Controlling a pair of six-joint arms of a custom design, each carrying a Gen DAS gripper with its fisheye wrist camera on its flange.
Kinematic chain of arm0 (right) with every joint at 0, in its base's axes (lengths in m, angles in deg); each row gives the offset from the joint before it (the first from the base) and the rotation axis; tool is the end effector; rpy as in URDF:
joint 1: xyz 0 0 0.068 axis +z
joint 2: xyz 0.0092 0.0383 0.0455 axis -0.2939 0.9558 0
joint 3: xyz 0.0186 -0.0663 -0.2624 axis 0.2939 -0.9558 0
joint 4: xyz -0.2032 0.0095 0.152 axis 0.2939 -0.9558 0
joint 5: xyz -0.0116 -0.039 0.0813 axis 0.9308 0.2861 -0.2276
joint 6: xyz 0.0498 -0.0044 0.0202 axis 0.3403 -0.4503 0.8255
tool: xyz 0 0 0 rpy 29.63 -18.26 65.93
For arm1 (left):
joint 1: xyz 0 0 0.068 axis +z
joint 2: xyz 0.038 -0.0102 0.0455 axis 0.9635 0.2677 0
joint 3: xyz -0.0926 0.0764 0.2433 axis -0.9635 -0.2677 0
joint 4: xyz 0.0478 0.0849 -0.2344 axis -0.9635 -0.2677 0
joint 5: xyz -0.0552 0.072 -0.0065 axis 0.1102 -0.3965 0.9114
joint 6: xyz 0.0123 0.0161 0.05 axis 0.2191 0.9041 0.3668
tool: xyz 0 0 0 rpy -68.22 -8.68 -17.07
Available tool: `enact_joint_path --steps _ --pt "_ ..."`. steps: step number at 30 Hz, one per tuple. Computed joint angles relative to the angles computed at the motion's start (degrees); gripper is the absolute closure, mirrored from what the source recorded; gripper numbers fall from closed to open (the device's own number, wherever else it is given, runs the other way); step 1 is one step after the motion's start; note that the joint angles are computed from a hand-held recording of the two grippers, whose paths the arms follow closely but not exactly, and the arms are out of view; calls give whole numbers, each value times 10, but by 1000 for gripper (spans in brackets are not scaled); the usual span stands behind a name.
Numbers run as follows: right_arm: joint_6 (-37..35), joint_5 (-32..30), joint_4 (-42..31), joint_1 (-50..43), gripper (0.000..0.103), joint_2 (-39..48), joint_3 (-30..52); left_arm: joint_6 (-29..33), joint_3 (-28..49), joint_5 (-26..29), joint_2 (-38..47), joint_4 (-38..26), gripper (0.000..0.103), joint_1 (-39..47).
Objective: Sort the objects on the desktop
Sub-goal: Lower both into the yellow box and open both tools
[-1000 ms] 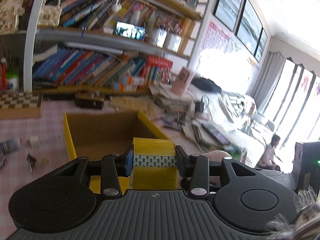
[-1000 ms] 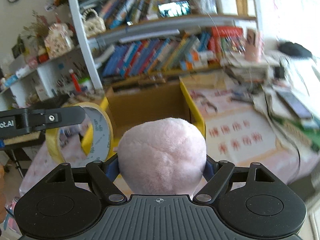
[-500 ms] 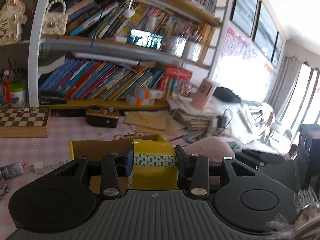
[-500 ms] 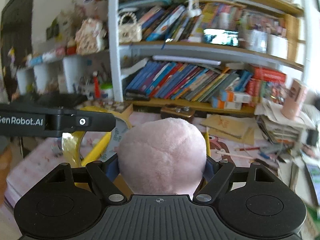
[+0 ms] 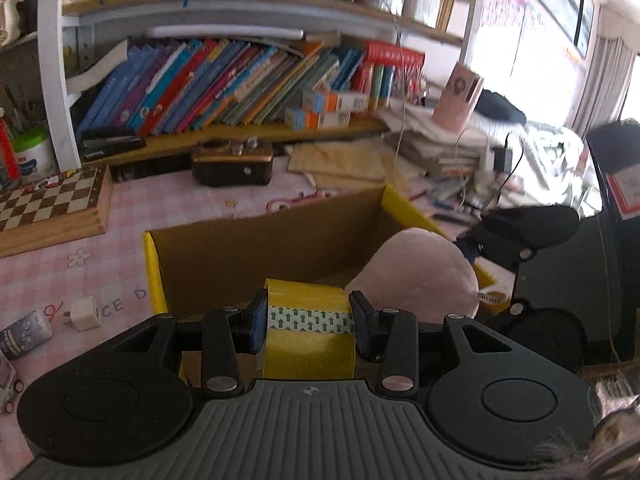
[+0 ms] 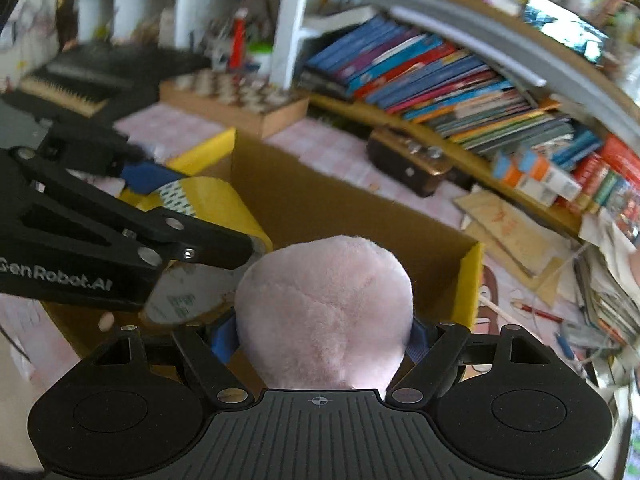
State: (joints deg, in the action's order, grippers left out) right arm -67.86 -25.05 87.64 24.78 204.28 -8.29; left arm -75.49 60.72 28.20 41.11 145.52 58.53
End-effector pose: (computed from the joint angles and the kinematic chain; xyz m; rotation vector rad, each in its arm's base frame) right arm 0.2129 0.1851 0.0394 -1.0078 2.1833 0.1088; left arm 0.1964 -0.0569 0.0483 0.2003 2.2558 -0.2327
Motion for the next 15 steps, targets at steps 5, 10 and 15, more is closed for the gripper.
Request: enact_joint_path --steps 5,10,15 --pt "-39 -17 -77 -6 21 32 64 12 29 -3 32 -23 64 3" --pt "-51 -26 -103 -10 18 46 87 10 34 -8 47 -21 65 2" --pt "-54 -20 -89 -6 15 49 83 8 19 -12 58 27 56 1"
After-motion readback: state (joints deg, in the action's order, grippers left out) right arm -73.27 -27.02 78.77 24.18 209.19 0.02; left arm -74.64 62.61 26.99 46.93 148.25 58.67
